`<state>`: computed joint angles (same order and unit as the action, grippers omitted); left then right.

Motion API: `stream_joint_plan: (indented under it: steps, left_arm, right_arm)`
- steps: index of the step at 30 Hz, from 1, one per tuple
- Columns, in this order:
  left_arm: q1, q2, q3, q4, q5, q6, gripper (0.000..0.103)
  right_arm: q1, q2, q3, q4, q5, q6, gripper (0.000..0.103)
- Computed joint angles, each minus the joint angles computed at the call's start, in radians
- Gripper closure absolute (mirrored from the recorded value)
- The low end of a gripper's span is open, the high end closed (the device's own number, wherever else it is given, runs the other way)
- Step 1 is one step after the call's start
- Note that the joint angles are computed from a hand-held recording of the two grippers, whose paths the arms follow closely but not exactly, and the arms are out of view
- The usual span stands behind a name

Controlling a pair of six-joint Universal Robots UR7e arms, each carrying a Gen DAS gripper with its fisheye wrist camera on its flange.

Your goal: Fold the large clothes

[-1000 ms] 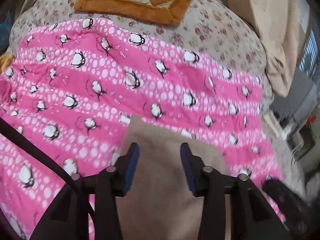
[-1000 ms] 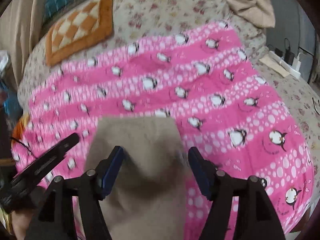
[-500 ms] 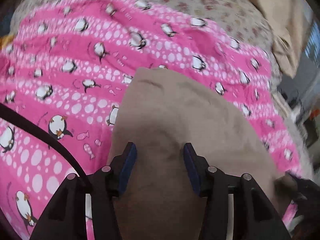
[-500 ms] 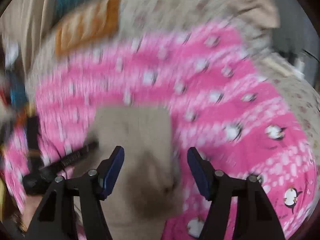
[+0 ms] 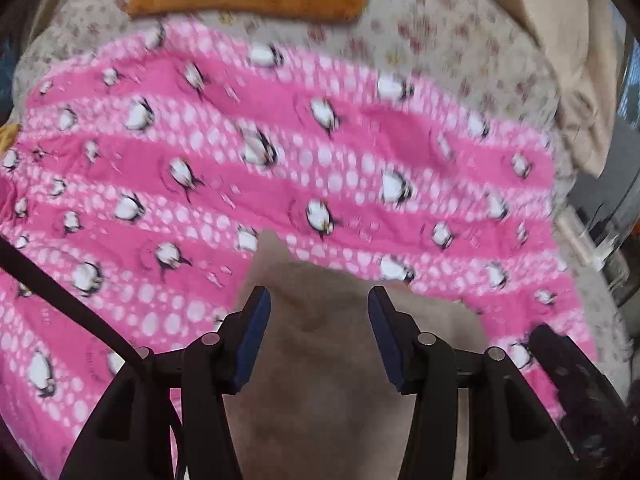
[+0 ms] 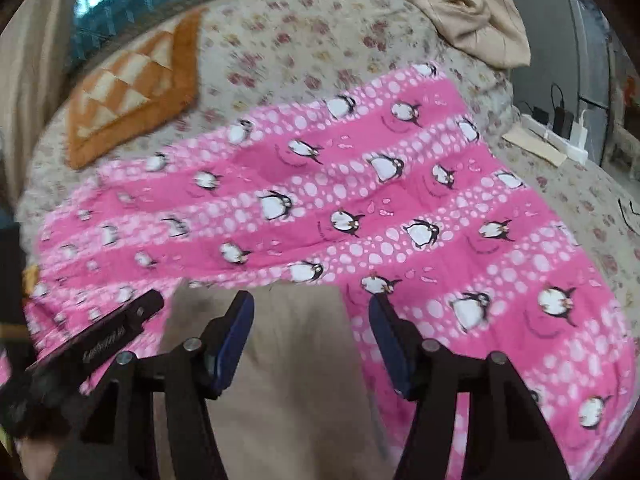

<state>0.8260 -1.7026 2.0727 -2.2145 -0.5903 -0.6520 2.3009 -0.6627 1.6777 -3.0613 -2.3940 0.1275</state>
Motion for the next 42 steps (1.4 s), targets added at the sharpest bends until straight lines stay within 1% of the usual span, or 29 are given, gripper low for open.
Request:
stream_joint_plan:
  steps: [1,2,3,4,5,6,7,12,15,17,21,23,24,25,26,27,28,29,30,32,33,34,35,36,37,38,40,41,42]
  left_arm:
    - [0.016,0.012,-0.006,0.022,-0.01,-0.008,0.071]
    - [0.046,0.031,-0.003,0.042,-0.015,-0.027,0.071]
    - [0.074,0.041,0.017,0.02,-0.025,-0.02,0.07]
    - [0.086,0.04,0.052,-0.044,-0.024,0.019,0.069]
    - [0.088,0.033,0.093,-0.148,-0.023,0.073,0.068]
    - [0.091,0.026,0.116,-0.212,-0.029,0.097,0.068]
    - [0.095,0.027,0.122,-0.233,-0.032,0.104,0.068]
    - [0.095,0.052,0.125,-0.244,-0.001,0.105,0.067]
    - [0.103,0.059,0.123,-0.264,-0.006,0.116,0.067]
    - [0.106,0.058,0.121,-0.267,-0.006,0.12,0.067]
    - [0.108,0.059,0.122,-0.273,-0.009,0.122,0.067]
    - [0.108,0.061,0.111,-0.244,-0.011,0.109,0.067]
    - [0.11,0.059,0.103,-0.22,-0.016,0.102,0.066]
    - [0.11,0.057,0.09,-0.188,-0.026,0.095,0.065]
    - [0.109,0.05,0.07,-0.134,-0.04,0.082,0.065]
    - [0.098,0.03,0.048,-0.06,-0.061,0.063,0.065]
    - [0.084,0.008,0.038,-0.019,-0.071,0.045,0.065]
    - [0.065,-0.023,0.037,0.01,-0.078,0.026,0.065]
    - [0.031,-0.078,0.052,0.025,-0.079,0.016,0.065]
    - [-0.032,-0.163,0.091,0.074,-0.041,0.024,0.058]
    - [-0.06,-0.196,0.113,0.112,-0.009,0.022,0.049]
    - [-0.091,-0.233,0.143,0.17,0.034,0.004,0.047]
    - [-0.105,-0.257,0.166,0.208,0.053,-0.005,0.047]
    - [-0.106,-0.279,0.189,0.242,0.045,-0.007,0.047]
    - [-0.09,-0.295,0.214,0.235,0.005,0.012,0.047]
    - [-0.074,-0.312,0.247,0.187,-0.031,0.037,0.047]
    - [-0.067,-0.353,0.31,0.053,-0.05,0.089,0.046]
    - [-0.051,-0.359,0.312,0.015,-0.08,0.107,0.046]
    - [-0.017,-0.353,0.297,-0.008,-0.133,0.113,0.044]
  right_arm:
    - [-0.017,0.027,-0.017,0.034,-0.007,0.0,0.041]
    - [-0.035,0.045,-0.025,0.091,-0.025,0.029,0.041]
    - [-0.048,0.054,-0.026,0.131,-0.035,0.05,0.041]
    - [-0.071,0.064,-0.022,0.177,-0.034,0.068,0.04]
    - [-0.1,0.065,0.0,0.181,0.009,0.07,0.038]
    - [-0.115,0.06,0.022,0.145,0.044,0.068,0.037]
    - [-0.12,0.055,0.029,0.13,0.059,0.068,0.036]
    - [-0.139,0.042,0.062,0.081,0.11,0.072,0.035]
    - [-0.139,0.045,0.056,0.091,0.099,0.069,0.034]
    - [-0.133,0.05,0.051,0.095,0.084,0.065,0.033]
    - [-0.135,0.047,0.033,0.135,0.095,0.087,0.031]
    - [-0.136,0.032,0.023,0.208,0.101,0.131,0.024]
    - [-0.139,0.016,0.014,0.284,0.119,0.161,0.021]
    - [-0.144,0.001,0.016,0.318,0.141,0.169,0.016]
    - [-0.154,-0.028,0.03,0.354,0.19,0.172,0.01]
    - [-0.164,-0.057,0.053,0.357,0.239,0.159,0.01]
    - [-0.175,-0.092,0.078,0.352,0.286,0.147,0.01]
    - [-0.181,-0.117,0.101,0.331,0.31,0.141,0.01]
    - [-0.185,-0.154,0.14,0.275,0.328,0.13,0.01]
    - [-0.176,-0.214,0.216,0.131,0.285,0.108,0.01]
    - [-0.168,-0.237,0.259,0.035,0.243,0.079,0.009]
    - [-0.165,-0.247,0.283,-0.02,0.227,0.059,0.003]
    - [-0.166,-0.258,0.305,-0.052,0.222,0.047,0.0]
    - [-0.173,-0.266,0.316,-0.042,0.241,0.047,0.0]
    - [-0.182,-0.275,0.322,-0.02,0.276,0.045,0.0]
    - [-0.188,-0.276,0.324,-0.011,0.309,0.04,0.0]
    - [-0.199,-0.266,0.317,-0.006,0.381,0.024,0.0]
    - [-0.204,-0.262,0.313,0.001,0.427,0.015,0.0]
    - [-0.207,-0.253,0.305,0.009,0.462,0.008,0.0]
